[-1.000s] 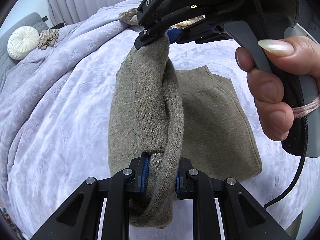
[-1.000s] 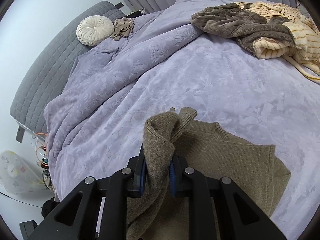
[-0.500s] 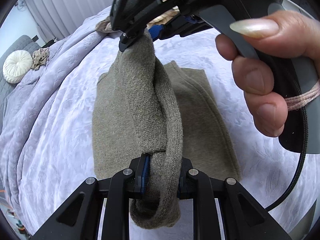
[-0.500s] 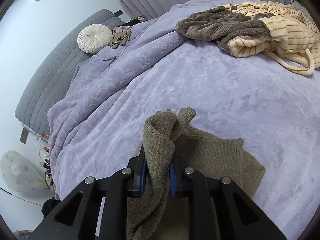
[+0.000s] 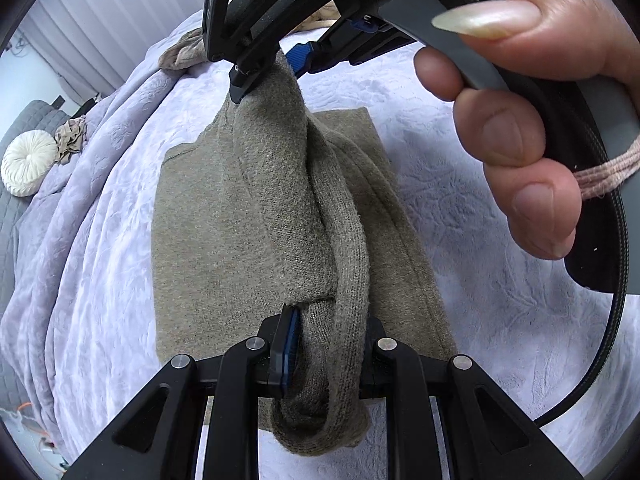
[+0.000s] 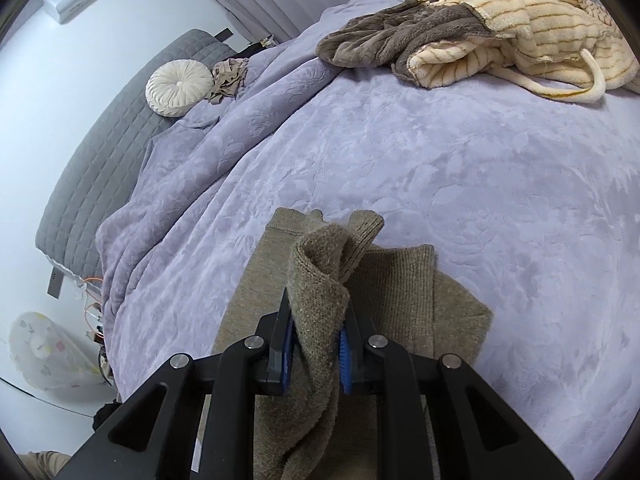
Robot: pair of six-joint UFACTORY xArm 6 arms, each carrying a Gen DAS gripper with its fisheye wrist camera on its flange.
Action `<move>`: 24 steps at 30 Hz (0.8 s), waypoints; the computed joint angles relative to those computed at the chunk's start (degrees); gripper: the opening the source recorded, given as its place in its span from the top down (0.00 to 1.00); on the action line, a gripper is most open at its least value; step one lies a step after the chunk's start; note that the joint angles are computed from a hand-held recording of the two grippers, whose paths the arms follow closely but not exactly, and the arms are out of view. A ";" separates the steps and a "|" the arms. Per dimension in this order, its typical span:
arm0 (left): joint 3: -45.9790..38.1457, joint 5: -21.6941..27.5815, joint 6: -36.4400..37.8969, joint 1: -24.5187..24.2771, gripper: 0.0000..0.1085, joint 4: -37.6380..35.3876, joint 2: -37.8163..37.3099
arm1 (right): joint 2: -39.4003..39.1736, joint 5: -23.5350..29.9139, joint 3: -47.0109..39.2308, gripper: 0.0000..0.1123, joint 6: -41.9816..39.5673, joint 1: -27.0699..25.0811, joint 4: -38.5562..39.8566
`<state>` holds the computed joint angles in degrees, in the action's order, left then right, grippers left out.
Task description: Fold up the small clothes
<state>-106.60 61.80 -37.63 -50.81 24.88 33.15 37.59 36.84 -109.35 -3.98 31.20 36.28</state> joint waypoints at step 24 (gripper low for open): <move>-3.48 1.29 0.78 -1.15 0.52 0.74 4.32 | 2.18 -1.17 2.89 0.82 5.16 -1.44 -7.93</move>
